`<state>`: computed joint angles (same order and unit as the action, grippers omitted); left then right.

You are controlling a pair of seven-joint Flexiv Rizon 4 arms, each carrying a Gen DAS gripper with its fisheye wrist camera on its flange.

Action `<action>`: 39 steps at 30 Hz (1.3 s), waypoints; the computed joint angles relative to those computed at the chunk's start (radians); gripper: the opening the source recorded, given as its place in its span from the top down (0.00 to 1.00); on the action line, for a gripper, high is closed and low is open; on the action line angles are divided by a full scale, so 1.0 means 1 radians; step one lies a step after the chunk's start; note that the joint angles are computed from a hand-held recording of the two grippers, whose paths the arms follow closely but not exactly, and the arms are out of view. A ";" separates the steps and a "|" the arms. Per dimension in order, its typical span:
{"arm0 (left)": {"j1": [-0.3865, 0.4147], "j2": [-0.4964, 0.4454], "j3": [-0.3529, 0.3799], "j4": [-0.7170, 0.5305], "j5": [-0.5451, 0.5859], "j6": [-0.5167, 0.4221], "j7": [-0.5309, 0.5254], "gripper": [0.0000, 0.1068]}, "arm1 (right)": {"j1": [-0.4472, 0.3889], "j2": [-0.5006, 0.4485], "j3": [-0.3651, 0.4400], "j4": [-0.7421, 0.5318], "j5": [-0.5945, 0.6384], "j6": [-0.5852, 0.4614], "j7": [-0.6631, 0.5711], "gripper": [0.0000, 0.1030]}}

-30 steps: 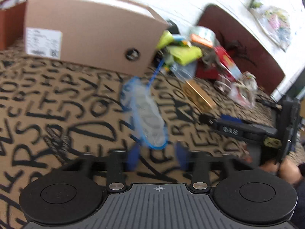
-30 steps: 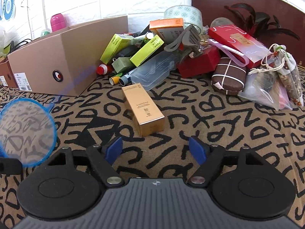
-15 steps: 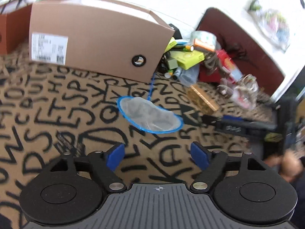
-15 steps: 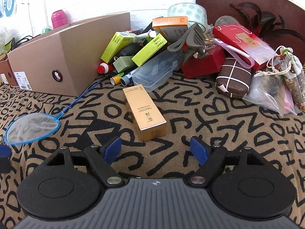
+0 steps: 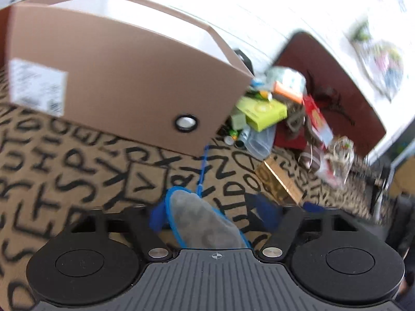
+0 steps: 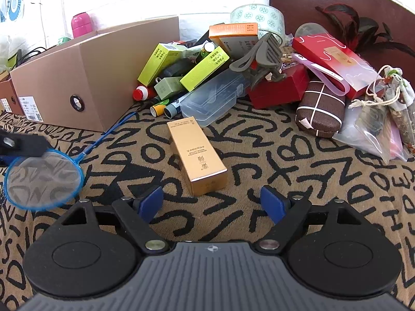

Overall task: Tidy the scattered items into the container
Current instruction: 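Grasp the gold box with the right tool while the left holds the net, then carry the net and gold box over the cardboard box and lower them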

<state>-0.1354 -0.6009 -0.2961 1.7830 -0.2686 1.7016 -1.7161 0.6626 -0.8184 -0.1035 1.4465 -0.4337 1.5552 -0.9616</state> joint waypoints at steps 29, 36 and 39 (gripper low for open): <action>-0.202 0.118 0.208 0.052 0.104 0.013 0.045 1.00 | -0.247 0.073 0.532 -0.043 0.352 -0.203 -0.452 0.67; -0.259 0.196 0.277 0.078 0.099 0.075 0.080 1.00 | -0.251 0.119 0.569 -0.037 0.414 -0.138 -0.520 0.67; -0.351 0.196 0.401 0.044 0.072 0.067 0.088 1.00 | -0.261 0.119 0.600 -0.078 0.424 -0.134 -0.562 0.67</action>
<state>-0.4864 -0.4050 0.1048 1.8273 -0.1970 1.7686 -1.6284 0.4017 -0.6994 0.4961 1.3689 -0.0098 1.4209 -1.5236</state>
